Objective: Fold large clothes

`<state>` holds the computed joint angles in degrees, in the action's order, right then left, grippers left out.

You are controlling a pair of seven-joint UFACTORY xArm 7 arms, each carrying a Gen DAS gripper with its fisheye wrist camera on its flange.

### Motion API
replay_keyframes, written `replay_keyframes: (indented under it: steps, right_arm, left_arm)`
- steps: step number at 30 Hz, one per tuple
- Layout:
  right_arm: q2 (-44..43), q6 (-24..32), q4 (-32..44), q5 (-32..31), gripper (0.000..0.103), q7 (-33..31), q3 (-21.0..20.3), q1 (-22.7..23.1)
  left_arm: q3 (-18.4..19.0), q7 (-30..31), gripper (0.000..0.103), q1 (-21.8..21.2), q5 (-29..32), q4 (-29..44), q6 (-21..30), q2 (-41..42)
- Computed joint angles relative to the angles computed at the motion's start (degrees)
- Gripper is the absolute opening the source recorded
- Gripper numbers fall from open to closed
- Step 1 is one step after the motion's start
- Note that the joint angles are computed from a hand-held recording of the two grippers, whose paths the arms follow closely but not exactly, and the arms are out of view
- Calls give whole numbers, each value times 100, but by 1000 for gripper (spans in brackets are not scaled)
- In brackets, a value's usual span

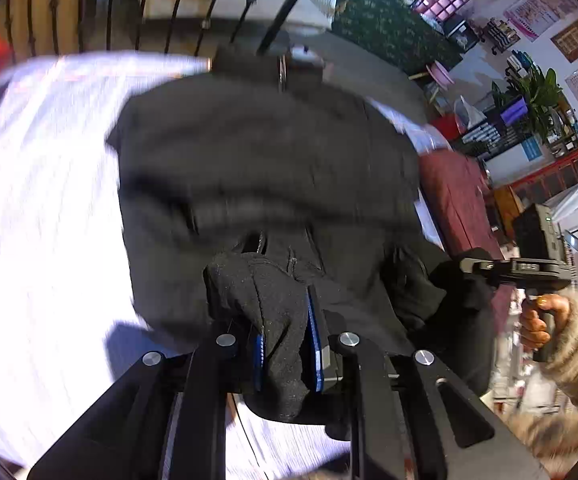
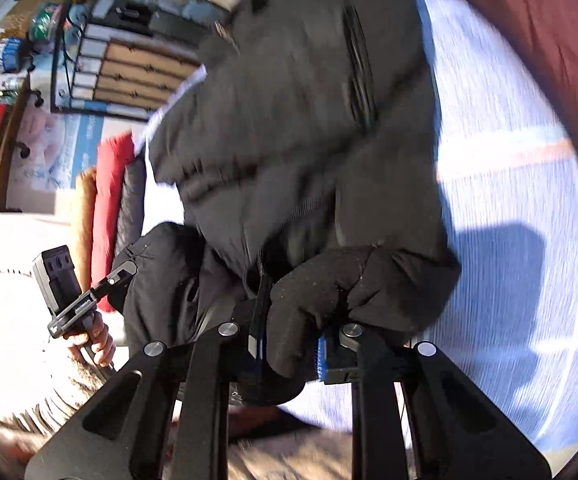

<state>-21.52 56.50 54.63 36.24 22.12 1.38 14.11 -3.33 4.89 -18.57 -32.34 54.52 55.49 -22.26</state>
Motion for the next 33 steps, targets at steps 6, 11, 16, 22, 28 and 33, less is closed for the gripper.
replay_keyframes:
  steps: [6, 11, 16, 22, 28, 33]
  right_arm:
    - [762, -476, 1044, 152, 18, -162, -188, -246]
    - [1369, -516, 1941, 336, 18, -131, -250, -520]
    - [2108, -311, 2764, 372, 18, -79, -136, -785]
    - [2959, -180, 3601, 361, 18, 144, 38, -1142]
    - [4045, -68, 4767, 70, 18, 583, 254, -1393]
    - [4694, -47, 5374, -256, 18, 1024, 367, -1532]
  left_arm:
    - [-19, -80, 17, 214, 282, 1071, -270, 888]
    - [-14, -163, 17, 410, 402, 1826, -148, 1414]
    - [-149, -321, 17, 547, 767, 2567, 48, 2100]
    - [-251, -668, 17, 650, 1073, 3257, 49, 2888]
    - [-282, -1229, 17, 737, 1467, 4474, 347, 4060]
    - [-339, -1652, 20, 793, 1564, 5437, 698, 4935]
